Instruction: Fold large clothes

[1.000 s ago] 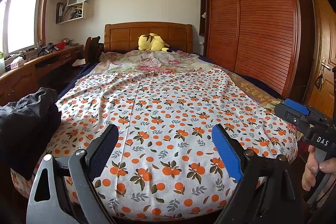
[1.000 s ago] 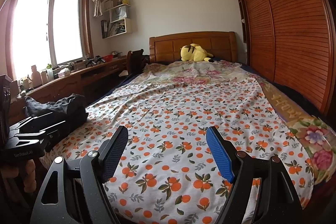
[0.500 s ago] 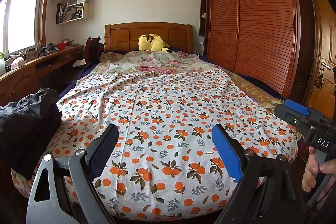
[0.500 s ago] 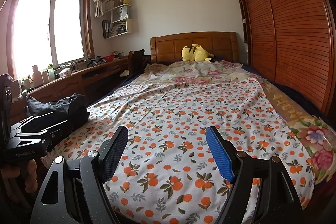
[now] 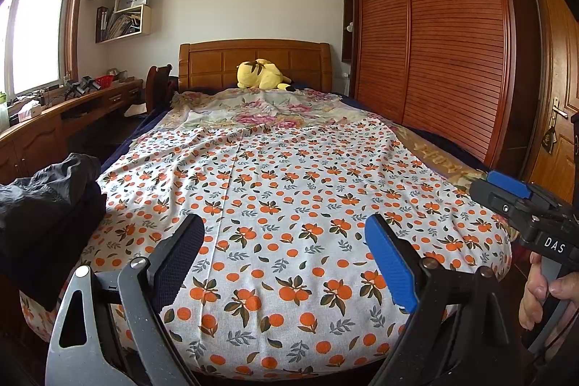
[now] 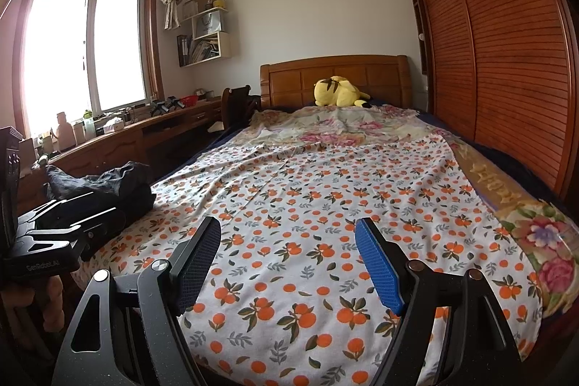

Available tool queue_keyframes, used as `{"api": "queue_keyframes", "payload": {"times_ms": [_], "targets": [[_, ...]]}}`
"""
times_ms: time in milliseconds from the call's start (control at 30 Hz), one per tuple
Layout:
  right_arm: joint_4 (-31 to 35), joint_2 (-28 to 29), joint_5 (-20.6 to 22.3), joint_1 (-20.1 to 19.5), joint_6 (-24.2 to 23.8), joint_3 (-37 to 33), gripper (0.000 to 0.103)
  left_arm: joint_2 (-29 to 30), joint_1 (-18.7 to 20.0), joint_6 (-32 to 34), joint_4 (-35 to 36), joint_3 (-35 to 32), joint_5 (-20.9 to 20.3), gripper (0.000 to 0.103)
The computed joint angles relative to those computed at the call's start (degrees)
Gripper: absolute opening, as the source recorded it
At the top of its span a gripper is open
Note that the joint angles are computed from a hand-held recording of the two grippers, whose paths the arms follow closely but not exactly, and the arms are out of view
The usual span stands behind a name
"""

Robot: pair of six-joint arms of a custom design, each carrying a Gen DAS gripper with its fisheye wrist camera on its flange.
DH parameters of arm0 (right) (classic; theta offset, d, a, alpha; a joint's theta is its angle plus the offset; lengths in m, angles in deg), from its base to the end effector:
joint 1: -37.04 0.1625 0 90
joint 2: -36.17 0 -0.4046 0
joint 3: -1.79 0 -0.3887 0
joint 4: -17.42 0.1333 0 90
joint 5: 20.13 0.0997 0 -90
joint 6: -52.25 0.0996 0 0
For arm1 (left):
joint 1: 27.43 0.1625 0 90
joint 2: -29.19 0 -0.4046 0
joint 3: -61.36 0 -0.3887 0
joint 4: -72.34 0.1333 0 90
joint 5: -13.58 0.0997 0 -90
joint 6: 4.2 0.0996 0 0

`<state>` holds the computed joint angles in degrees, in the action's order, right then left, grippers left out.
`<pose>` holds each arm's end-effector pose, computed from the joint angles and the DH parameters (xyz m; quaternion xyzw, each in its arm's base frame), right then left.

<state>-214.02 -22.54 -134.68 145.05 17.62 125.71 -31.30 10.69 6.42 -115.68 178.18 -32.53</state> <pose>0.2373 -0.4327 0.2306 0.2232 -0.7473 0.5726 0.2527 -0.2975 -0.4907 0.2038 0.3360 0.8101 -0.4319 0.2106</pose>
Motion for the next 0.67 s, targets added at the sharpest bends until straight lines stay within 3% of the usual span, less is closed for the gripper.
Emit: {"api": "queue_keyframes", "payload": {"times_ms": [667], "targets": [[-0.05,0.16,-0.02,0.13,0.53,0.08,0.078,-0.38,-0.68,-0.64,1.13,-0.18,0.32,0.091]]}}
